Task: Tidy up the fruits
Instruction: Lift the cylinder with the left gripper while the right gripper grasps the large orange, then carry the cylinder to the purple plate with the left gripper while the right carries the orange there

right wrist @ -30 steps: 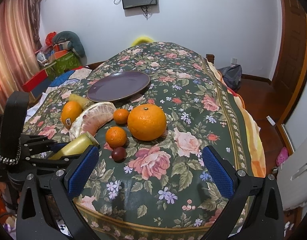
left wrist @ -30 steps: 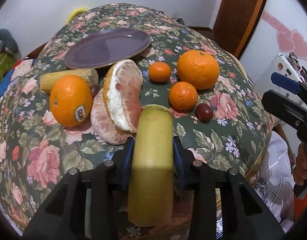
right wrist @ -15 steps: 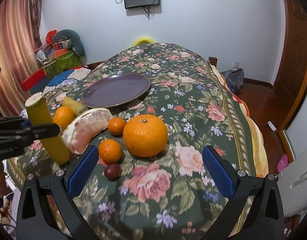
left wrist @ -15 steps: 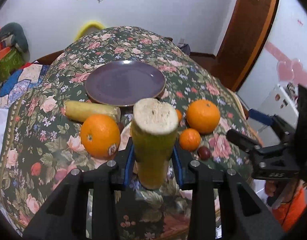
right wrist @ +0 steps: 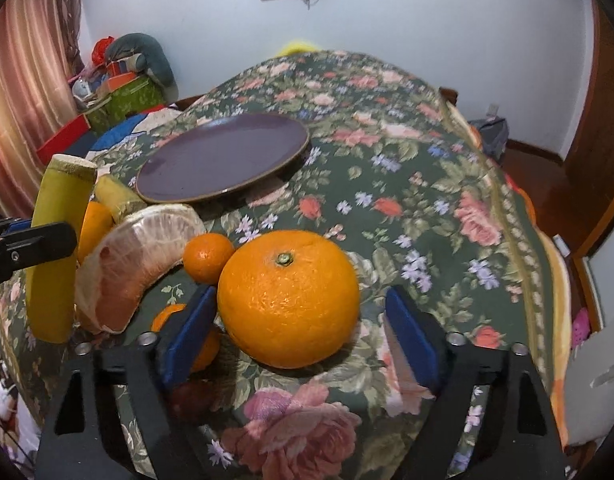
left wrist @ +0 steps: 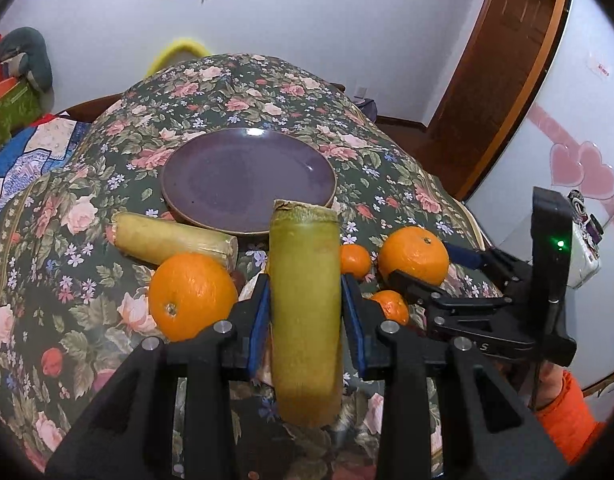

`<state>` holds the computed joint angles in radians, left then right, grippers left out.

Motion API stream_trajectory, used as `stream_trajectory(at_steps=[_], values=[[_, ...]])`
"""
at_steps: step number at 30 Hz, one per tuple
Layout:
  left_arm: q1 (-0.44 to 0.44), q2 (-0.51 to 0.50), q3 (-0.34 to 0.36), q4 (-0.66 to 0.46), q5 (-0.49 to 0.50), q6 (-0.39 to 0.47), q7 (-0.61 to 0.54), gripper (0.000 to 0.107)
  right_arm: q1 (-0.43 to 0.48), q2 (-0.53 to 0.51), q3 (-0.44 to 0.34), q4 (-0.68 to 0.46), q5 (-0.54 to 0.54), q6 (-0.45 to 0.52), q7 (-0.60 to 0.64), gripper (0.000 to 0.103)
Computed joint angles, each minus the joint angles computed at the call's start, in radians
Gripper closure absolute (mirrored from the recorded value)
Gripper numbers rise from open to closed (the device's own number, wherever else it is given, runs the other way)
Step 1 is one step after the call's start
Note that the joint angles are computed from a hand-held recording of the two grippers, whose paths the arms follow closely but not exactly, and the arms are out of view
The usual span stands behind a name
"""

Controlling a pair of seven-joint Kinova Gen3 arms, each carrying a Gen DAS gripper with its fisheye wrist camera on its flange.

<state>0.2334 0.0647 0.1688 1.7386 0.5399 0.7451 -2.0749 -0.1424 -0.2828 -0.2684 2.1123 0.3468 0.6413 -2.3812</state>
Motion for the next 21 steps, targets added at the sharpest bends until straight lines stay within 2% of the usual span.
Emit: stream_trajectory(at_steps=[3,7,15,21], values=[[-0.004,0.005,-0.001,0.001,0.013,-0.003,-0.010,0.074,-0.029,-0.014,0.052,0.014,-0.069,-0.036,0.064,0.036],[-0.009,-0.004,-0.005,0.001,0.021,-0.002,-0.007,0.074,-0.004,-0.015,0.020,0.005,-0.068,-0.020,0.062,0.037],[-0.025,-0.059,-0.032,0.004,0.045,-0.009,-0.026,0.074,0.008,-0.035,0.027,-0.013,-0.095,-0.023,0.083,0.037],[-0.041,-0.061,-0.053,-0.031,0.070,-0.012,-0.029,0.074,0.041,-0.038,-0.006,-0.057,-0.050,-0.035,0.073,0.037]])
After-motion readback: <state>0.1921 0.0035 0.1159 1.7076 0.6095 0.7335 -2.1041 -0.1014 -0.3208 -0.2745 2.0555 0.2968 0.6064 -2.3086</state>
